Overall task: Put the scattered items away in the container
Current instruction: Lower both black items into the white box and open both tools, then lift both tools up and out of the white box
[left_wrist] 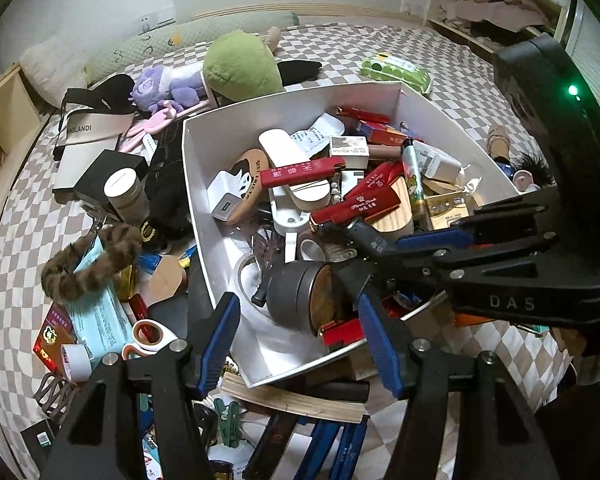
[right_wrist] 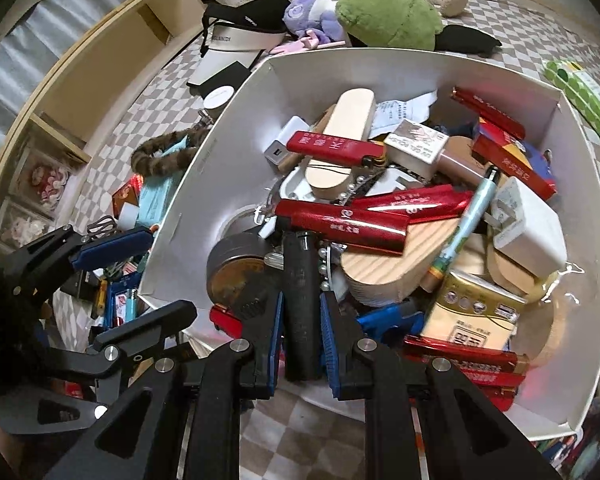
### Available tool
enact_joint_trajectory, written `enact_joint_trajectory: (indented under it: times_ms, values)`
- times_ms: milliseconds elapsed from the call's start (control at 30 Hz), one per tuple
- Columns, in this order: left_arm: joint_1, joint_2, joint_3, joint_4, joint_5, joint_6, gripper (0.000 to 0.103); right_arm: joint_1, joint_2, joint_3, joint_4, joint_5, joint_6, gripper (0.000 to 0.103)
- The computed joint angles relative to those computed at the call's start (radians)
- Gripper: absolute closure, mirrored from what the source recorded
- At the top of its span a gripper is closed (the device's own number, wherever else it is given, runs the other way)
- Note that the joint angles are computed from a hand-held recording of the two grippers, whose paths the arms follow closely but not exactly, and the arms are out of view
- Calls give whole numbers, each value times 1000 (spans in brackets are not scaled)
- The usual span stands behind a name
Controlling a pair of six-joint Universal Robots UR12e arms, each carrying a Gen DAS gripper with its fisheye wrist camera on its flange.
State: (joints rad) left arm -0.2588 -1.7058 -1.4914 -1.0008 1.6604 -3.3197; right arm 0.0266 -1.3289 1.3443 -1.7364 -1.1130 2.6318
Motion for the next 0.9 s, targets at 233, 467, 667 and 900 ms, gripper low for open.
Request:
enact_joint_trajectory:
  times_ms: [233, 467, 667, 900]
  values:
    - [-3, -2, 4, -2, 0, 8, 41, -8, -5, 0, -6, -30, 17, 84]
    - [-5, -3, 9, -6, -5, 3, 41, -16, -12, 4, -19, -43, 28, 83]
    - [-9, -2, 10, -3, 3, -5, 36, -29, -19, 8, -47, -28, 50, 83]
    - [-10, 0, 11, 5, 4, -15, 27, -22, -26, 5, 7, -39, -49, 83]
